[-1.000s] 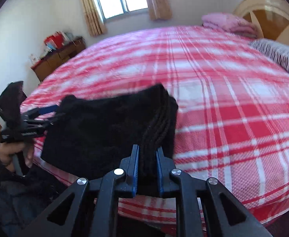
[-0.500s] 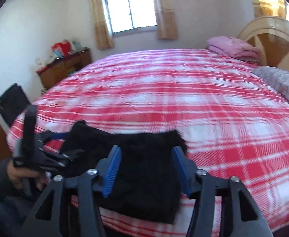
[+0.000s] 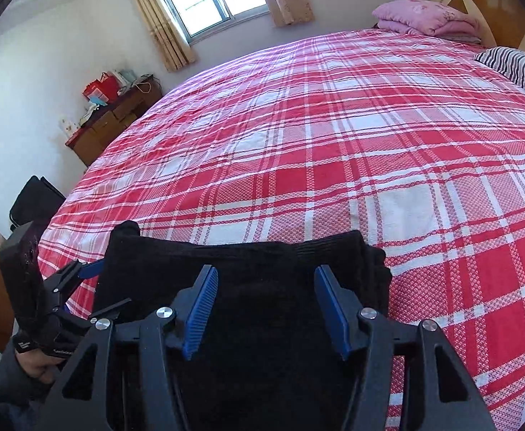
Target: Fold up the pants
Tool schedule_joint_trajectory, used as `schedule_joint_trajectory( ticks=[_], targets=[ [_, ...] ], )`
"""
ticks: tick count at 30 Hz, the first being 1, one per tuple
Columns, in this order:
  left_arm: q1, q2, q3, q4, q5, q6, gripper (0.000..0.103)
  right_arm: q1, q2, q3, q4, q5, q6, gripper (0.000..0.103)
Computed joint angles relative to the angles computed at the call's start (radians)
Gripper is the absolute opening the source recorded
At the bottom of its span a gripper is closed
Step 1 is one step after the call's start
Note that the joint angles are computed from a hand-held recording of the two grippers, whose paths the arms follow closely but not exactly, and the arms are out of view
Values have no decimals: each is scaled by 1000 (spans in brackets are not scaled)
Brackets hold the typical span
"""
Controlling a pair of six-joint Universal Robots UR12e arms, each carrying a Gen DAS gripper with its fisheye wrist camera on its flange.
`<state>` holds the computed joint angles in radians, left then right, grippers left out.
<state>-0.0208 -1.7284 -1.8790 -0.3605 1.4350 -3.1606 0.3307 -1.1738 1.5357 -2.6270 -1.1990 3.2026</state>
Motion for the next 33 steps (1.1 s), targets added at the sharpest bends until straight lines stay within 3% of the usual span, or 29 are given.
schedule_joint_trajectory(
  ticks=[4,8,13,16,24,29,33],
  targets=[
    [-4,4,-2,2,11,6,100,6,-42,44,-42,-55,-13,58],
    [-3,5,-4,1,7,-1,100,26,-101,110,-87,-145,-123,58],
    [-7,5,-1,-2,16,0,100,17,-160,186,-85,-77,-209,58],
    [-8,5,-1,-1,18,6,100,24,-166,199,-46,-103,-260,58],
    [-8,9,-4,-7,22,20,100,21,-154,200,-44,-120,-259,58],
    [-10,33,-33,19,67,50,100,36,-157,194,-19,-176,-330,58],
    [13,39,-49,24,48,16,103,15,-170,191,-17,-119,-282,58]
  ],
)
